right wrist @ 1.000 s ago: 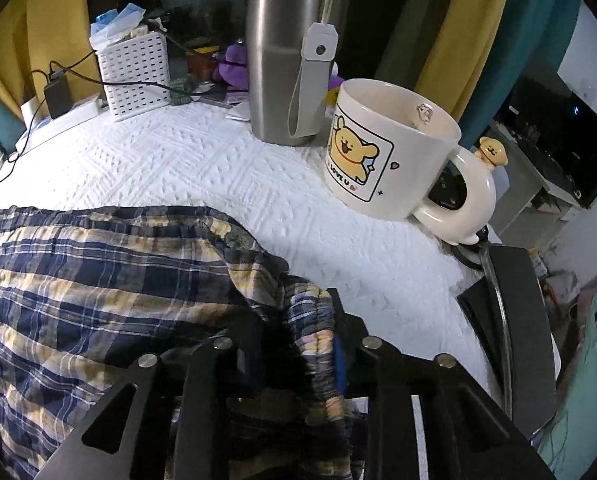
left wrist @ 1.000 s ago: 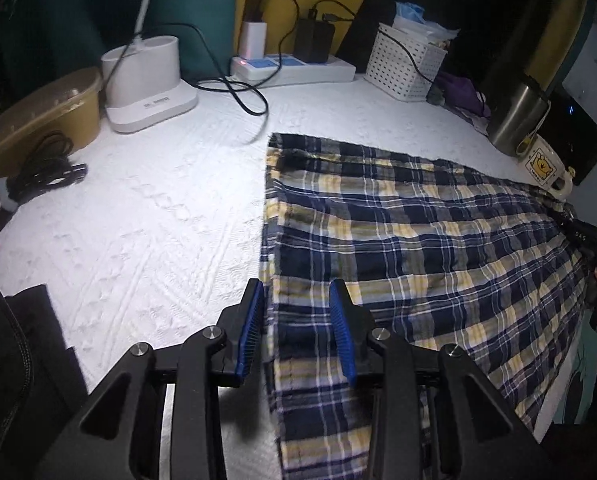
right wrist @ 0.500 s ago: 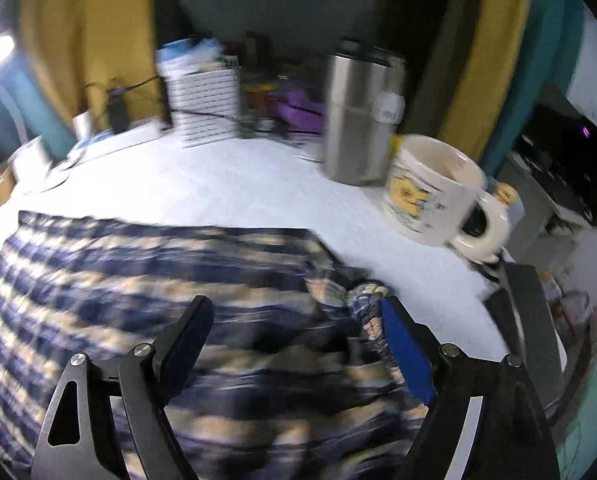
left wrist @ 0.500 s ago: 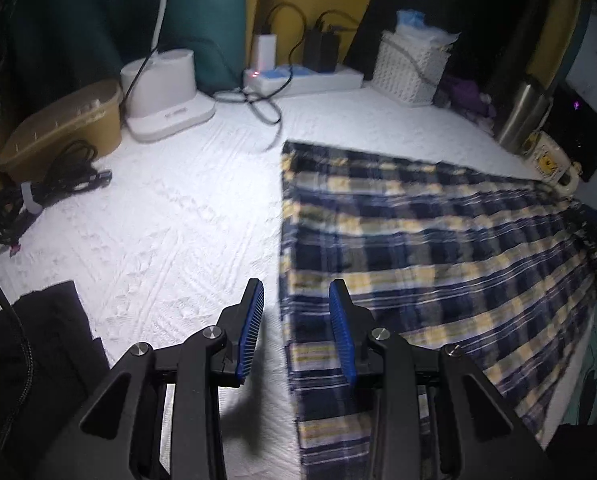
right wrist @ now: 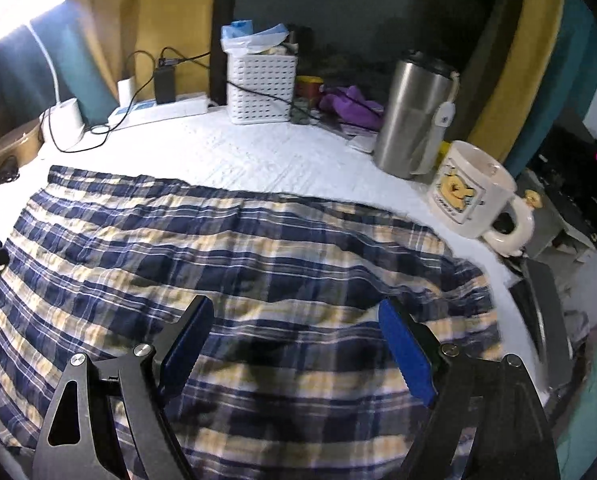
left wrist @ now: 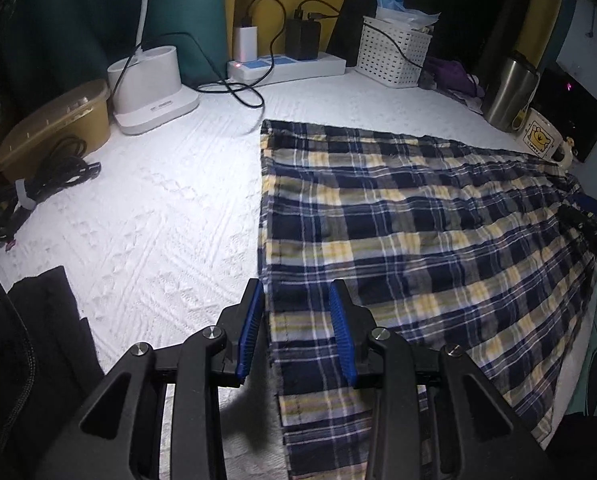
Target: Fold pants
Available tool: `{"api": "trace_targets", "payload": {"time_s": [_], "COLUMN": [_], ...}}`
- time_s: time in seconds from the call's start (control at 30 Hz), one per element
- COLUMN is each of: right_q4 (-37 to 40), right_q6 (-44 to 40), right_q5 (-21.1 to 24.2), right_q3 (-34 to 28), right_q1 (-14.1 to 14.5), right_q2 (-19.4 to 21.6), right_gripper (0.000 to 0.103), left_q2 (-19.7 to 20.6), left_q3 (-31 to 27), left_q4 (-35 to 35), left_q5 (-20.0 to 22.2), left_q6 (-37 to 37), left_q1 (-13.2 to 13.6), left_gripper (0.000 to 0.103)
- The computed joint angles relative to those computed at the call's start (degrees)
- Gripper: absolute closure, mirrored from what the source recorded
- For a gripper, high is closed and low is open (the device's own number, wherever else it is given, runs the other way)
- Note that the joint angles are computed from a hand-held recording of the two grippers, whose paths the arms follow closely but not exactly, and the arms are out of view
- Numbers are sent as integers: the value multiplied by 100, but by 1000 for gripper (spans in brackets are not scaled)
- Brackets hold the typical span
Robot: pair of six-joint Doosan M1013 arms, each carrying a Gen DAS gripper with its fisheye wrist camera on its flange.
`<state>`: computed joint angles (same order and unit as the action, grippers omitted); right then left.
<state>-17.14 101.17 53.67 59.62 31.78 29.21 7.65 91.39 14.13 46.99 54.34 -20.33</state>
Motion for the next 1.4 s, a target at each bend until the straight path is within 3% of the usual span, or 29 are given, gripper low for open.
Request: {"api": "trace_targets", "payload": {"time_s": [0.3, 0.43, 0.73, 0.87, 1.13, 1.27, 1.4], "right_q4": [26, 379, 546, 496, 589, 465, 832], "right_q6": [107, -43, -167, -58, 189, 545, 662], "right_q5": [-140, -136, -249, -476, -819, -1020, -1140], "right_q3": [292, 466, 1074, 1366, 1811, 2071, 2259], "right_q1": [32, 55, 134, 135, 32, -79, -313], "right_q2": [-223, -264, -500, -680, -1072, -1304, -1426], "right_gripper": [17, 17, 18, 18, 17, 4, 4], "left_q2": [-262, -306, -253, -300, -488, -576, -609], "left_q3": [110, 178, 292, 378, 529, 561, 503], "left_q4": [147, -290, -968, -361, -273, 253, 759], "left_q5": [-405, -648, -587, -482, -462, -456, -358], "left_q6": [-9, 354, 963, 666, 404, -114, -641], "left_q1": [-196, -331, -745, -966, -950, -985, -982], "left_gripper": [70, 70, 70, 70, 69, 69, 69]}}
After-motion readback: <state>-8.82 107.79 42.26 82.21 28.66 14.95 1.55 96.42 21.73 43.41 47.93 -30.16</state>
